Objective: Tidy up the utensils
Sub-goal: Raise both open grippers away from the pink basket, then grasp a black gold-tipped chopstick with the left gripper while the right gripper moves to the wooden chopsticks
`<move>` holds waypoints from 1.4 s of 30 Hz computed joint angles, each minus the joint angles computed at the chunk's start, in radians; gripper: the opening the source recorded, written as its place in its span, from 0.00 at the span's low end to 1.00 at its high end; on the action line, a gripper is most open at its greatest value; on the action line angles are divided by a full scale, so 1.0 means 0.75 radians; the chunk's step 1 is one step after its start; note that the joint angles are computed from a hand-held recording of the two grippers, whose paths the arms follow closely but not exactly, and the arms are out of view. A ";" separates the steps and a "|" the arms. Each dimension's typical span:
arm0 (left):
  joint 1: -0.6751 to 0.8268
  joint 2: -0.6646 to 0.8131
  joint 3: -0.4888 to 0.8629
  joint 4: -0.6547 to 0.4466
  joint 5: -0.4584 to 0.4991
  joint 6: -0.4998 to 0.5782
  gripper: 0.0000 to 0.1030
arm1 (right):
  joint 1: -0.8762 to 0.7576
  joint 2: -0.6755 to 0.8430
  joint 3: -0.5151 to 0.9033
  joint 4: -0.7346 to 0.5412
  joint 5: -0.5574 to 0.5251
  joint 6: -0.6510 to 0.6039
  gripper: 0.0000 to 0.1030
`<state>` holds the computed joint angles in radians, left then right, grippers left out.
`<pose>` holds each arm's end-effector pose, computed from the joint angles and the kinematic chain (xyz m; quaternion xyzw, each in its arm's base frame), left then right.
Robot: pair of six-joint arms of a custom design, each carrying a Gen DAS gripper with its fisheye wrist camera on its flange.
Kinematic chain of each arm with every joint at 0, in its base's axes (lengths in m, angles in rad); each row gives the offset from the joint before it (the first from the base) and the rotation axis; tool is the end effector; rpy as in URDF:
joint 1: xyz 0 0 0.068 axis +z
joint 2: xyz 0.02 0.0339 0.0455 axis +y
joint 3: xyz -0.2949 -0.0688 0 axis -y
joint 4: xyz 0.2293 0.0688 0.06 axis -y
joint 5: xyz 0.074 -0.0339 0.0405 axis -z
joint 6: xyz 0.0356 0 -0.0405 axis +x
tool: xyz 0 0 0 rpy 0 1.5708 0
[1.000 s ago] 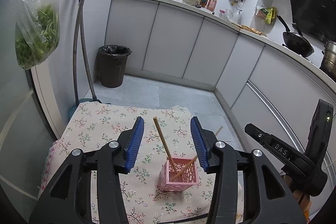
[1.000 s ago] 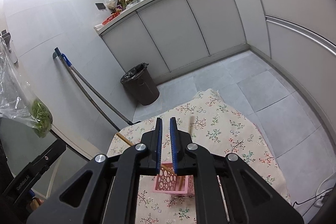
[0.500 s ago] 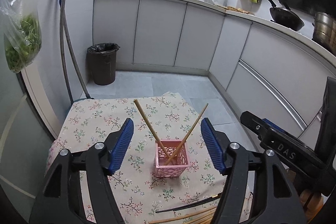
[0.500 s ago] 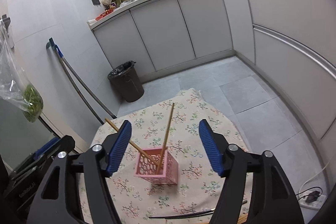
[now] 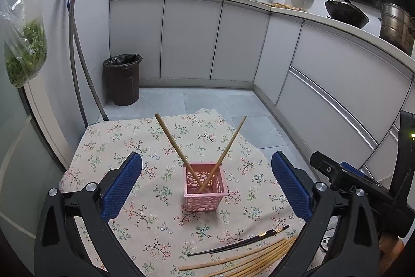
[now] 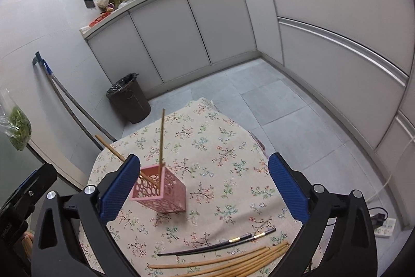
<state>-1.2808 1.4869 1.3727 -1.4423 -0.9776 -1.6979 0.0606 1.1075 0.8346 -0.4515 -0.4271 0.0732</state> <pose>0.0944 -0.2132 0.3470 -0.1861 0.8631 0.0319 0.4685 0.2036 0.0271 0.3028 -0.0814 0.8916 0.2196 0.3875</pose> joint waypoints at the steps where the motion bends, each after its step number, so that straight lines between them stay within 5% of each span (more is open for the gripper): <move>1: 0.000 0.001 -0.001 0.010 0.006 0.014 0.93 | -0.018 -0.003 -0.007 -0.006 -0.010 -0.010 0.93; 12: 0.036 0.086 -0.005 0.254 0.135 0.308 0.93 | -0.455 0.050 -0.023 -0.236 -0.277 -0.218 0.93; 18: 0.074 0.190 0.007 0.513 0.307 0.656 0.93 | -0.871 0.212 -0.004 -0.444 -0.418 -0.434 0.93; 24: 0.182 0.423 0.101 0.778 0.658 1.019 0.93 | -1.113 0.384 0.064 -0.523 -0.492 -0.441 0.93; 30: 0.364 0.711 0.242 0.788 1.064 1.224 0.93 | -1.099 0.549 0.077 -0.570 -0.454 -0.426 0.93; 35: 0.442 0.855 0.280 0.792 1.250 1.363 0.56 | -1.074 0.697 0.080 -0.629 -0.425 -0.405 0.93; 42: 0.427 0.998 0.429 0.714 1.234 1.536 0.37 | -1.077 0.712 0.054 -0.592 -0.381 -0.351 0.93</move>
<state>-0.9606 2.2353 1.6946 -0.9068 -0.0518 -0.5455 -0.7472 1.6412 0.8752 -0.8957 -0.7128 -0.1900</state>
